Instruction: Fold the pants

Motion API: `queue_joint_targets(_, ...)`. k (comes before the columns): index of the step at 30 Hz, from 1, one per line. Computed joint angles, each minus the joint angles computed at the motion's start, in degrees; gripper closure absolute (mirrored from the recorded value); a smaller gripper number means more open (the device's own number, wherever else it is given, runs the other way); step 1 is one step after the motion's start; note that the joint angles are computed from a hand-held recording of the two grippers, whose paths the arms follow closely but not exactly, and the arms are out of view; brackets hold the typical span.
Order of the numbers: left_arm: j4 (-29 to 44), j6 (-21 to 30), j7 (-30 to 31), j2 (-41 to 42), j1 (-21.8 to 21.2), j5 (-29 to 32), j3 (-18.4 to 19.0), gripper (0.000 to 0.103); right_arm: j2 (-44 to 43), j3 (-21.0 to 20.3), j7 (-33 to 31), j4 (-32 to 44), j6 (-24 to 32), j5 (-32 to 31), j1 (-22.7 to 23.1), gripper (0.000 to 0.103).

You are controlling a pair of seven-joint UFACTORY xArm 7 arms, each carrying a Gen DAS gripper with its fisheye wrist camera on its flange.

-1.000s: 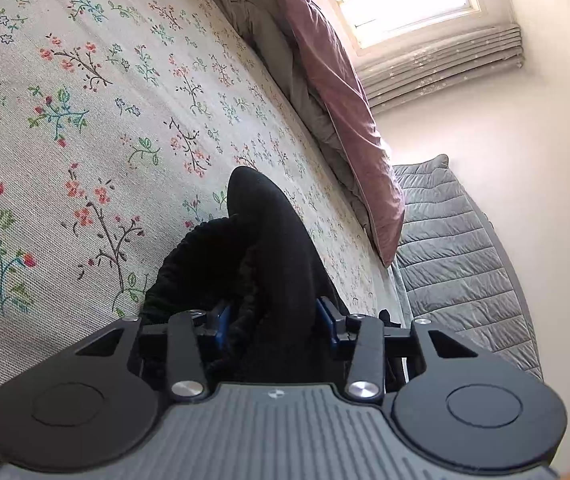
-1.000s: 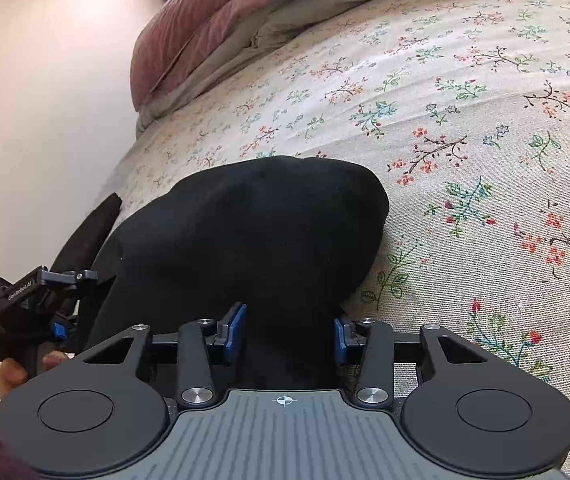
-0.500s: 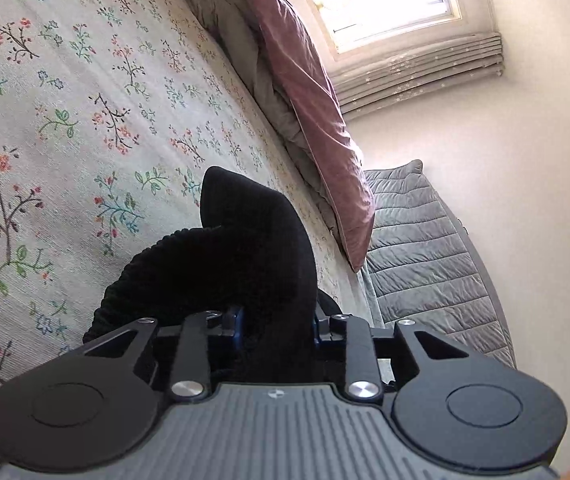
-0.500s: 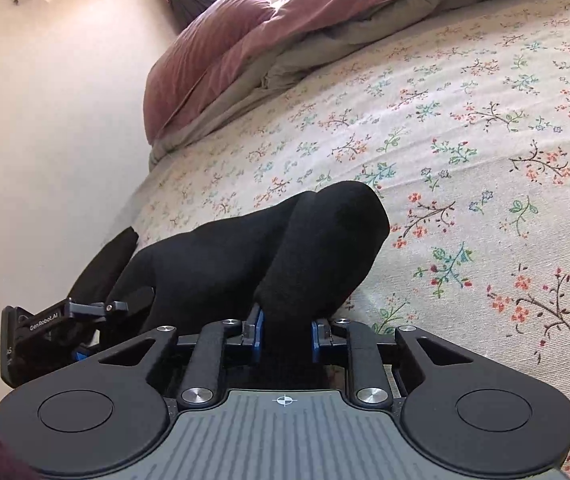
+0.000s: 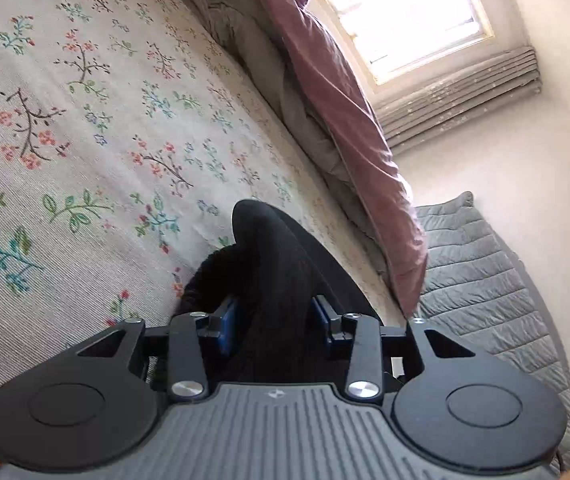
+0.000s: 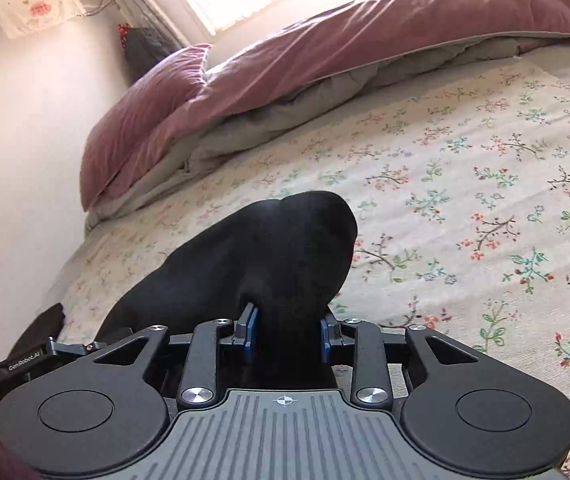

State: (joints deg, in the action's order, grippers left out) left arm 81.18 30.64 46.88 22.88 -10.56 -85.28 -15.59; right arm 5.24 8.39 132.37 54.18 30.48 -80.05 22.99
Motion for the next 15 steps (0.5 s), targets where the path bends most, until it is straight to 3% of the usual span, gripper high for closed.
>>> queue_joint_targets(2,0.5,-1.0,-1.5,0.3,-0.5,1.2,0.1,0.031,0.9,0.3,-5.6,-0.3,2.5,5.8,0.2,0.061)
queue_joint_targets(5,0.4,-2.8,-2.0,-1.1,-1.1,5.0,0.3,0.031,-1.0,0.1,-4.6,-2.0,0.3,4.0,0.4,0.055)
queue_joint_targets(8,-1.6,-5.6,3.2,-4.2,-0.9,4.7,-0.1,0.031,-2.7,1.5,-6.0,-1.7,1.7,2.2,1.3,0.044)
queue_joint_targets(15,-9.7,-7.5,13.1,-13.3,-3.7,10.3,1.1,0.031,-4.2,4.6,-15.7,-1.1,4.9,7.3,3.5,0.041)
